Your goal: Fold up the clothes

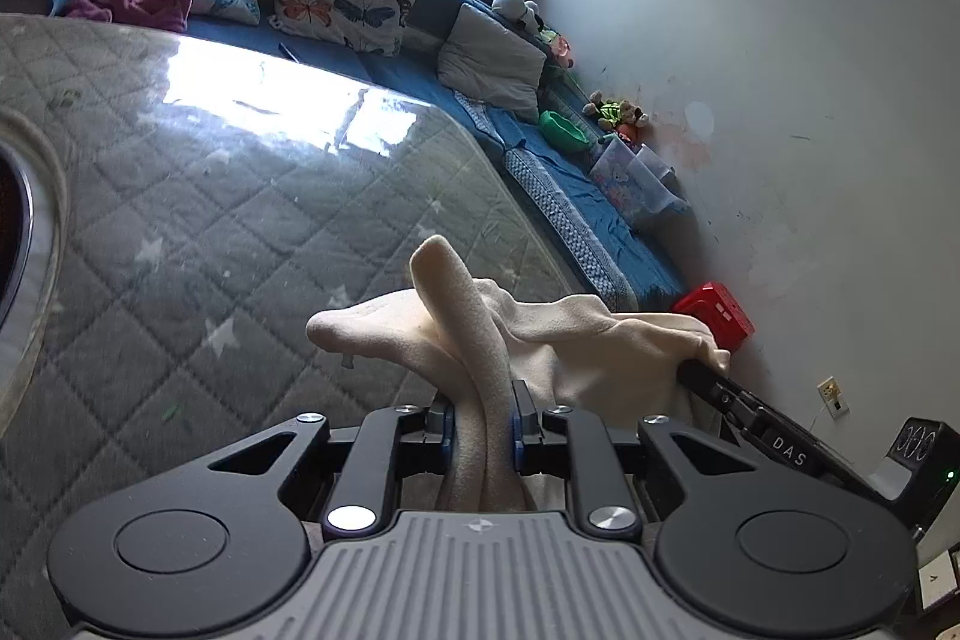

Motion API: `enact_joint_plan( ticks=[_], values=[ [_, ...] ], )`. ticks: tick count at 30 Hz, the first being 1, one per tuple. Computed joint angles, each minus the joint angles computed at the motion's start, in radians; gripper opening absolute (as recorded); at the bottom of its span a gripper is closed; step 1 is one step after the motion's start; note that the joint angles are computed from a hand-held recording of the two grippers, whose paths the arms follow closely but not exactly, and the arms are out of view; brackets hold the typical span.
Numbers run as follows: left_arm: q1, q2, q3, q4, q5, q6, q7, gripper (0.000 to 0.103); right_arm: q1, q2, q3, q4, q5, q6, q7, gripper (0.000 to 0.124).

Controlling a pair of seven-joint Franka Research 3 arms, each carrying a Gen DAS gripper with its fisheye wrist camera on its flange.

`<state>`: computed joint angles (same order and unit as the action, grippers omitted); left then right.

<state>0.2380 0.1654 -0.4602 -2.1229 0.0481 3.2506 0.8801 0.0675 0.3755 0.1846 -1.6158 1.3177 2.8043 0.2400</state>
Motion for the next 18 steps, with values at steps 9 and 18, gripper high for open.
enact_joint_plan(
  ticks=[9, 18],
  values=[
    [-0.200, 0.095, 0.216, 0.156, 0.066, -0.079, -0.033, 0.018, 0.020, 0.143, 0.000, 0.200, -0.232, 0.022, 0.172, 0.012],
    [-0.308, 0.148, 0.330, 0.239, 0.160, -0.151, -0.070, 0.018, -0.006, 0.211, 0.042, 0.257, -0.393, 0.038, 0.275, 0.012]
  ],
)
